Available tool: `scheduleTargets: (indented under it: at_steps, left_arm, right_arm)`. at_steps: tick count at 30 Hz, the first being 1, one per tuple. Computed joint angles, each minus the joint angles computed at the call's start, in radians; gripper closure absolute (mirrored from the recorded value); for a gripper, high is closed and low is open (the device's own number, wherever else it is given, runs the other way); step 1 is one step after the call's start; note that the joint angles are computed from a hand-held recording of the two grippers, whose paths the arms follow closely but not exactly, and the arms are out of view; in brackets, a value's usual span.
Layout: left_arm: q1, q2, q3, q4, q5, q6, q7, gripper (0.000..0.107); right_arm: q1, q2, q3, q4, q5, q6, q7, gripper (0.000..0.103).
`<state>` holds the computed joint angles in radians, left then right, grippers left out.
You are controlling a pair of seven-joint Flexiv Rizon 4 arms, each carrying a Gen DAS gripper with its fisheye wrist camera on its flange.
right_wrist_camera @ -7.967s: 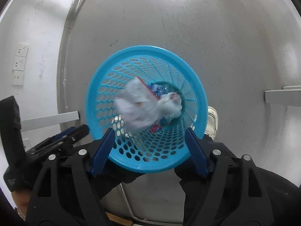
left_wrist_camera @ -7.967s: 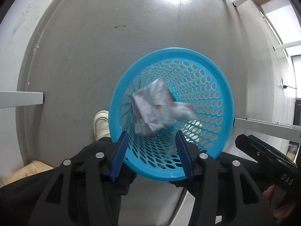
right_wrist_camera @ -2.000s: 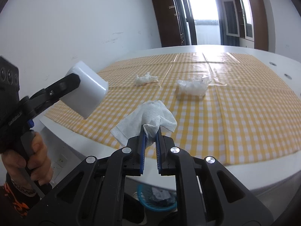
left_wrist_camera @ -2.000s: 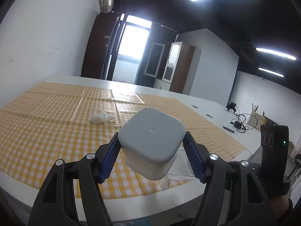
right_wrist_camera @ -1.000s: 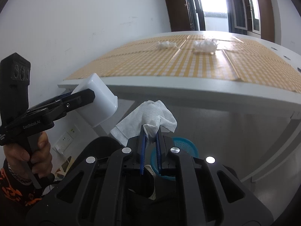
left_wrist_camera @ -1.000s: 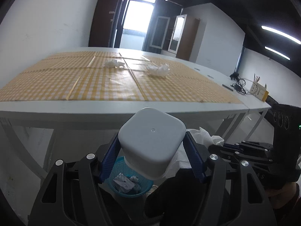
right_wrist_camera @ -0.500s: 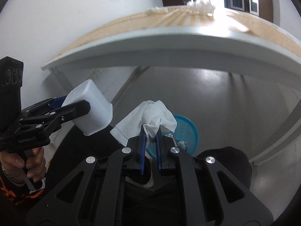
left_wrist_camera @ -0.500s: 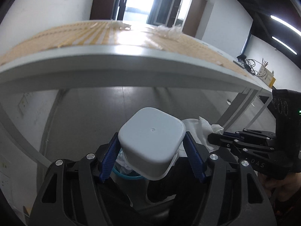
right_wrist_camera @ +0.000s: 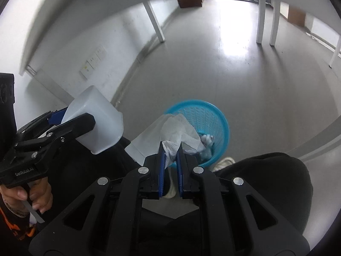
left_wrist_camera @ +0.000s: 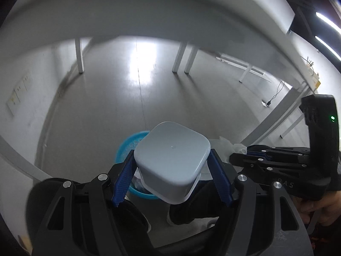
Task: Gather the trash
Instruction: 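Carry the tissue and white cup down over the blue wastebasket with both tools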
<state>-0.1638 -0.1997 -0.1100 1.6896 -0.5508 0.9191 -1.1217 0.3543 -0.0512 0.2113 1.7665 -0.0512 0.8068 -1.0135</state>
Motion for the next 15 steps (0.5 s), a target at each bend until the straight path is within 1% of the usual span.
scheduleTargets:
  at_steps: [1, 4, 7, 10, 11, 15]
  left_arm:
    - [0.002, -0.021, -0.002, -0.008, -0.003, 0.002, -0.004, 0.04]
    - [0.009, -0.071, -0.005, -0.033, 0.002, -0.005, -0.029, 0.04]
    - [0.017, -0.107, -0.006, -0.062, 0.012, -0.033, -0.066, 0.04]
    - [0.019, -0.144, -0.012, -0.097, 0.023, -0.048, -0.104, 0.04]
    - [0.02, -0.155, -0.012, -0.108, 0.03, -0.053, -0.113, 0.04]
    - [0.025, -0.206, -0.012, -0.17, 0.055, -0.11, -0.177, 0.04]
  right_arm:
    - [0.001, -0.012, -0.004, -0.004, -0.019, -0.002, 0.0, 0.094]
    - [-0.009, -0.05, -0.013, -0.034, 0.025, -0.004, -0.017, 0.094]
    - [-0.01, -0.087, -0.021, -0.05, -0.001, -0.023, -0.011, 0.094]
    - [-0.025, -0.135, -0.021, -0.09, 0.061, -0.059, -0.023, 0.094]
    - [-0.025, -0.147, -0.023, -0.101, 0.061, -0.068, -0.02, 0.094]
    - [-0.028, -0.21, -0.03, -0.148, 0.064, -0.083, -0.016, 0.094]
